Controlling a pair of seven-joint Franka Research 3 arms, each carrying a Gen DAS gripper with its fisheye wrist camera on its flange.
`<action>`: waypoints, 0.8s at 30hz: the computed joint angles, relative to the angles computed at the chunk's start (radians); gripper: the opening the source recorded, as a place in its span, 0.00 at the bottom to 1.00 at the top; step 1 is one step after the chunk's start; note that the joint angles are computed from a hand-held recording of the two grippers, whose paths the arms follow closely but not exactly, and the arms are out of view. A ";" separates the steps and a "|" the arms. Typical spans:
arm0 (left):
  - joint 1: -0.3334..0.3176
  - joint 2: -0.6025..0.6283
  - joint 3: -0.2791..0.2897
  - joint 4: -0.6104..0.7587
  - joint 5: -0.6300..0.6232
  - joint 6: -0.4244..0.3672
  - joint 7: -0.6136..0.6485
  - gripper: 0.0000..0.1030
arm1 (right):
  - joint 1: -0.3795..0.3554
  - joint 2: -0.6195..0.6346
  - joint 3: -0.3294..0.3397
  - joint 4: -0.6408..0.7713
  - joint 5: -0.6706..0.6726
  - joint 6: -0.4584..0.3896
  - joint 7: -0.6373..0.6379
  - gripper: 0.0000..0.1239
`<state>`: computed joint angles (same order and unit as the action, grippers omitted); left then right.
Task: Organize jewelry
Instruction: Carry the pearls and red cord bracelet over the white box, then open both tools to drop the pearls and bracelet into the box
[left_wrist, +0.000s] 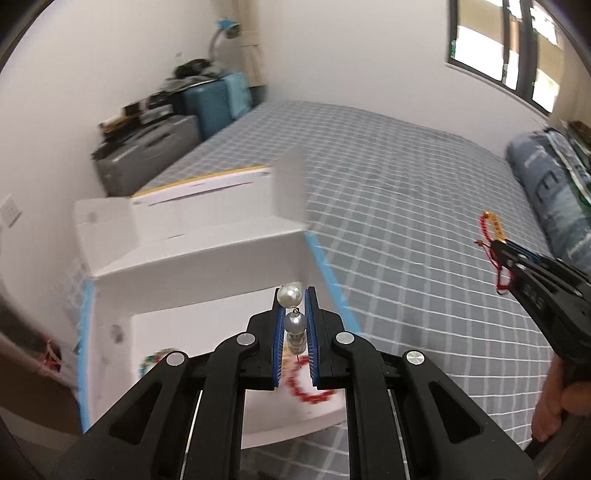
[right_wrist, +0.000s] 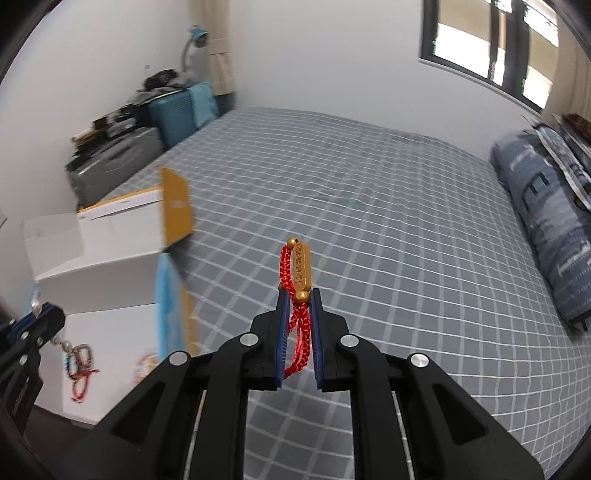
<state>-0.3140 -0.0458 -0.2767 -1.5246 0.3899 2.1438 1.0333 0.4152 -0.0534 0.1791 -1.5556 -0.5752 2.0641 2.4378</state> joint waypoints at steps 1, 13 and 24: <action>0.008 -0.019 0.010 -0.017 -0.002 -0.004 -0.001 0.10 | 0.009 0.021 0.009 0.026 -0.003 -0.005 -0.003 0.08; 0.126 -0.124 0.077 -0.164 -0.050 -0.034 0.005 0.10 | 0.215 0.302 -0.022 0.337 0.009 -0.035 -0.085 0.08; 0.173 -0.086 0.086 -0.216 -0.056 -0.035 0.005 0.10 | 0.313 0.516 -0.128 0.538 0.132 -0.099 -0.187 0.08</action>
